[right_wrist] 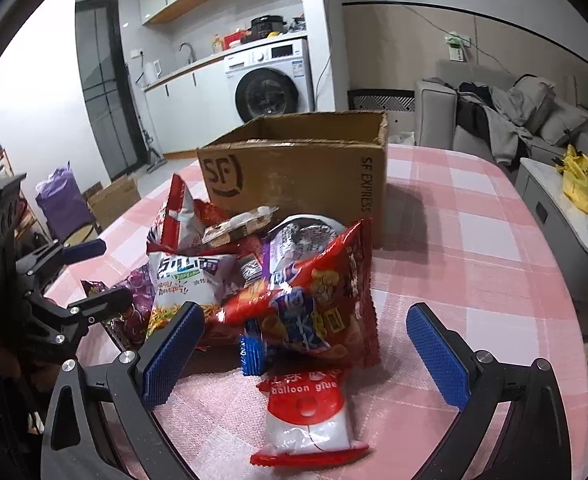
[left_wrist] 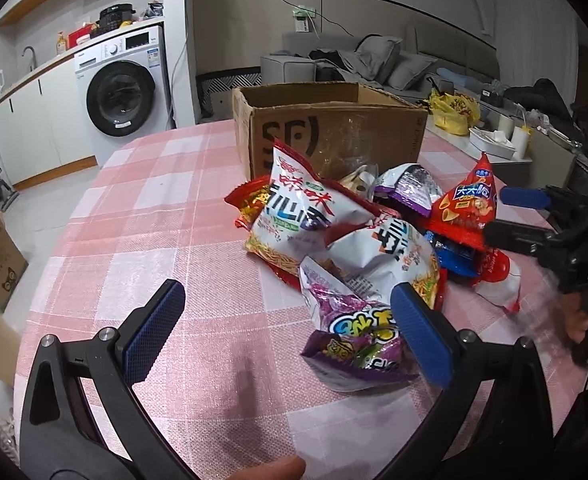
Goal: Organize snacks
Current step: 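Close the left gripper on the purple candy bag while the right gripper closes on the red chip bag, then lift both held bags and carry them over the open cardboard box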
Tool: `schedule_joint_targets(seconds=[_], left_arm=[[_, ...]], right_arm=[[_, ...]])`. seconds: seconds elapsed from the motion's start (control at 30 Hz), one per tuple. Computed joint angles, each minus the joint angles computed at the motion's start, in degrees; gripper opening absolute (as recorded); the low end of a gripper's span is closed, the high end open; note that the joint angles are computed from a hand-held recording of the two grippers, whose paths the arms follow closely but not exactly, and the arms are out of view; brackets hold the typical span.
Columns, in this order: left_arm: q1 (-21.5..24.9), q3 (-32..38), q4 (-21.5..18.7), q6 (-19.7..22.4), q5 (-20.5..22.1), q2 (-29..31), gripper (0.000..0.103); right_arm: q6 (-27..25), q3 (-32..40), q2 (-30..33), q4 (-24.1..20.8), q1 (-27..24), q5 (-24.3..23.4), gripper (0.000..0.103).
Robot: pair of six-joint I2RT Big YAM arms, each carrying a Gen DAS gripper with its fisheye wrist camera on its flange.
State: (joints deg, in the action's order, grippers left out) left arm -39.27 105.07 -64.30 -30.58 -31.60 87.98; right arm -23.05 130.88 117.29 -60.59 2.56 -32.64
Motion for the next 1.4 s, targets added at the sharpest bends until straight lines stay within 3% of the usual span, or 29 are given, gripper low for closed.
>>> schedule_joint_targets(seconds=[0.23,0.43,0.57,0.67,0.8,1.0,1.03,1.4], left_arm=[[1.2,0.3,0.2,-0.1,5.3,0.6,0.102],[3.1,-0.1,0.9,-0.9,12.8,0.2,0.094],[3.5,-1.5,2.8,-0.9,16.5,-0.5,0.082],[3.6,-1.9,3.8,-0.2,19.0,-0.8,0.068],[3.4,-2.1,4.6,0.2,22.2,-1.4,0.044],[3.3,-2.8,5.4,-0.4,21.7,-2.0,0.037],[3.2,-2.6,5.1,-0.6,21.0,-2.0,0.037],[2.5,-5.4,6.6,-0.6,15.1,-6.4,0.037]], right_arm=[[-0.4,7.8,4.9,-6.0,1.1,2.1,0.103],[0.5,11.3,7.2,-8.8,0.9,-0.1,0.103],[1.2,12.9,8.1,-9.7,0.7,-1.4,0.099],[0.8,14.3,8.9,-11.4,0.8,-2.0,0.092],[0.1,10.1,6.5,-9.0,1.0,-2.1,0.081],[0.3,3.1,2.4,-3.3,0.5,-3.8,0.073],[0.3,2.3,1.8,-2.6,0.4,-4.1,0.065],[2.2,-3.9,-2.9,2.3,-1.4,-7.9,0.064]])
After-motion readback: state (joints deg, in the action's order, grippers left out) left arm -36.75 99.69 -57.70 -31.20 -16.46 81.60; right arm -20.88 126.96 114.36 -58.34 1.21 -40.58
